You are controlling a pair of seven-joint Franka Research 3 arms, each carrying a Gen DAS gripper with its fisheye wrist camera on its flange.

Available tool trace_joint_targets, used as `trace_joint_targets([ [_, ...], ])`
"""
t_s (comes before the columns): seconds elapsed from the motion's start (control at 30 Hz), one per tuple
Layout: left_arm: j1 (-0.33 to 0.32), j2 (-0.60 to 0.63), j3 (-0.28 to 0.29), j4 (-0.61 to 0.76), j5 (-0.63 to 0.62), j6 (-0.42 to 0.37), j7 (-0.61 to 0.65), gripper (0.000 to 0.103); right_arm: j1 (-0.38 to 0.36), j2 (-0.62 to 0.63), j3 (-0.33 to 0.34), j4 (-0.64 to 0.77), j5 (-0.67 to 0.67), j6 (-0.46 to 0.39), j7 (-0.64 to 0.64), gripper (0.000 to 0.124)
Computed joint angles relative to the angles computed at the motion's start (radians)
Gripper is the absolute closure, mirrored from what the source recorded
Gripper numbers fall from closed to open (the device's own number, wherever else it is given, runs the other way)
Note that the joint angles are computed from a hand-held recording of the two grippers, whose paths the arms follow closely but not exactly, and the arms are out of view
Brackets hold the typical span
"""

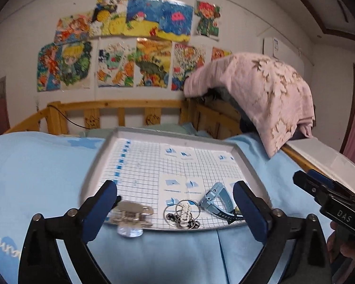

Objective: Organize jewelry

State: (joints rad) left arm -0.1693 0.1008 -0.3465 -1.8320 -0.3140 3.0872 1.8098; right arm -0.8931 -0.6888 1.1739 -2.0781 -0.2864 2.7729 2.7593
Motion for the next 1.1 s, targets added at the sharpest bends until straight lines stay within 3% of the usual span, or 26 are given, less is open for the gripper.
trace_joint_targets([
  [0.13, 0.001, -0.087, 0.000, -0.097, -0.129, 0.088, 0.071, 0.000, 0.054, -0.069, -0.036, -0.014, -0.001, -0.011, 0.015, 0.045],
  [0.23, -0.068, -0.150, 0.052, -0.143, -0.355, 0.122, 0.263, 0.000, 0.094, -0.112, -0.057, -0.019, -0.001, -0.021, 0.009, 0.037],
  [0.3, -0.146, -0.186, 0.118, -0.169, -0.467, 0.142, 0.366, 0.000, 0.117, -0.148, -0.068, -0.023, 0.001, -0.030, 0.011, 0.035],
  [0.43, -0.359, -0.259, 0.304, -0.227, -0.642, 0.182, 0.551, 0.000, 0.160, -0.211, -0.085, -0.027, 0.014, -0.052, 0.008, 0.034],
  [0.5, -0.458, -0.298, 0.391, -0.267, -0.668, 0.200, 0.595, 0.000, 0.180, -0.235, -0.088, -0.029, 0.024, -0.062, 0.006, 0.033],
  [0.6, -0.532, -0.361, 0.461, -0.335, -0.657, 0.213, 0.595, 0.000, 0.208, -0.270, -0.088, -0.033, 0.040, -0.076, 0.001, 0.033],
  [0.87, -0.469, -0.520, 0.431, -0.530, -0.559, 0.217, 0.529, 0.000, 0.277, -0.339, -0.087, -0.051, 0.083, -0.117, -0.019, 0.032],
  [1.1, -0.430, -0.630, 0.440, -0.649, -0.475, 0.162, 0.469, 0.000, 0.330, -0.359, -0.070, -0.061, 0.125, -0.153, -0.021, 0.032],
])
